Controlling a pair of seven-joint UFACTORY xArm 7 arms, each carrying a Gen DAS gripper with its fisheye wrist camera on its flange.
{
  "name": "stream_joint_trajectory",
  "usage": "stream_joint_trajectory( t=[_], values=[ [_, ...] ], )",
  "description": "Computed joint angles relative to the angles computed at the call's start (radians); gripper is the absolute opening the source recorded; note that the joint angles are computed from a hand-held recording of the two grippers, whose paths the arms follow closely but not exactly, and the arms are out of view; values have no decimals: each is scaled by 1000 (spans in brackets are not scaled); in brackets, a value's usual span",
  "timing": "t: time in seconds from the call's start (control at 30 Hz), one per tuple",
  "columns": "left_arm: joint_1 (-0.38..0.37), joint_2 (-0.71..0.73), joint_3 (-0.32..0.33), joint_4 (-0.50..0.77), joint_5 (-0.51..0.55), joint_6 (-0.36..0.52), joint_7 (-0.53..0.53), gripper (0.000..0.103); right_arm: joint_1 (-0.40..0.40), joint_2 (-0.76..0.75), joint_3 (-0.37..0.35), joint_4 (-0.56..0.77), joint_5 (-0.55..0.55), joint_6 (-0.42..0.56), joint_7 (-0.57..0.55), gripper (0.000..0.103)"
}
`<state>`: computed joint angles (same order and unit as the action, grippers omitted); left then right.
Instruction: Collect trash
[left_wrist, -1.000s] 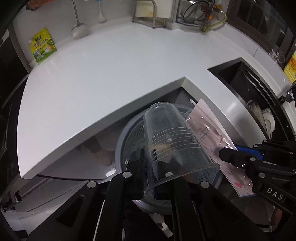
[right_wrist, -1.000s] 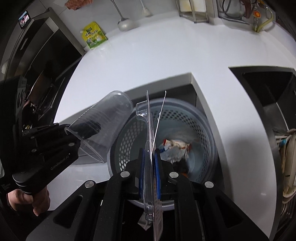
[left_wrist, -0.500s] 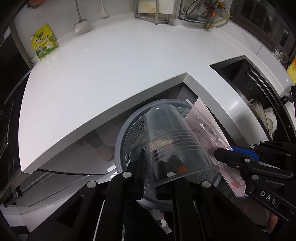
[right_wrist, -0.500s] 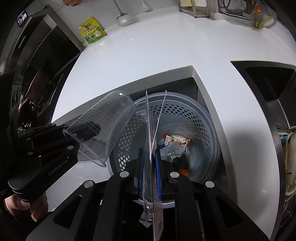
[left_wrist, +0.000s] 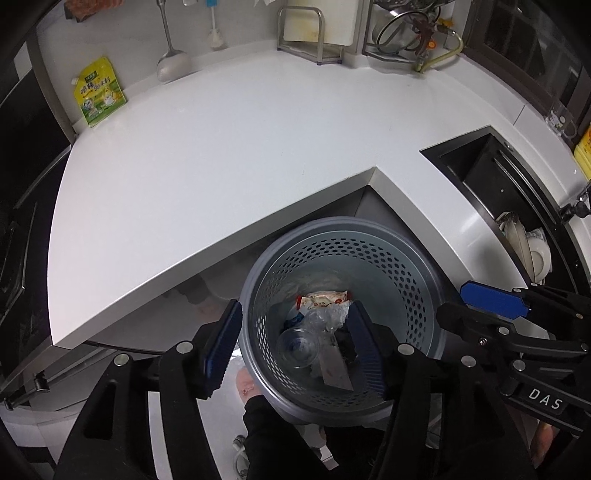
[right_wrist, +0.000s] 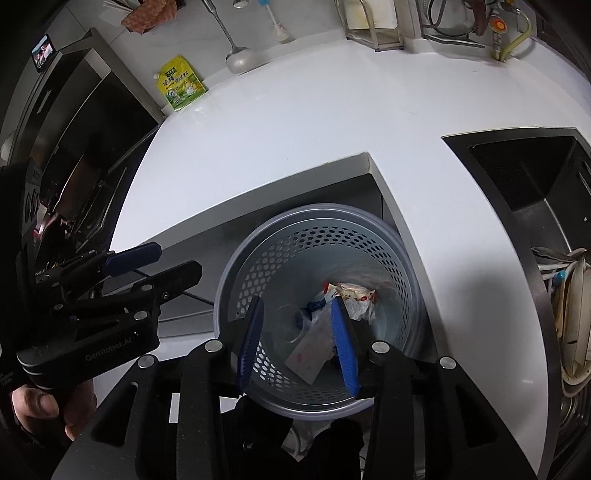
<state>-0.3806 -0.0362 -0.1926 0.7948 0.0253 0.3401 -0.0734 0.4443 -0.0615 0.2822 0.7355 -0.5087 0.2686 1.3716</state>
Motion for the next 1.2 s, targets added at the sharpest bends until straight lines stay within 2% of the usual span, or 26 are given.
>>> stream_joint_trajectory(
  t=[0.27,0.4,0.47,0.73,1.2],
  values=[
    [4,-19,-3,7,41,-13,-45,70,-22,-40,19,0,-84,23,74,52],
    [11,-28,-4,15,72,-18,-85,82,-41,-61,34,8,-128,44,107,58],
    [12,-33,-3,18,74,-23,-95,84,-46,-69,38,9,-139,51,113,60],
    [31,-44,-11,33,169,-29,-182,93,-55,-69,43,32,-160,93,125,63],
    [42,-54,-11,50,224,-30,-243,95,-61,-73,35,48,-183,115,155,69]
  ],
)
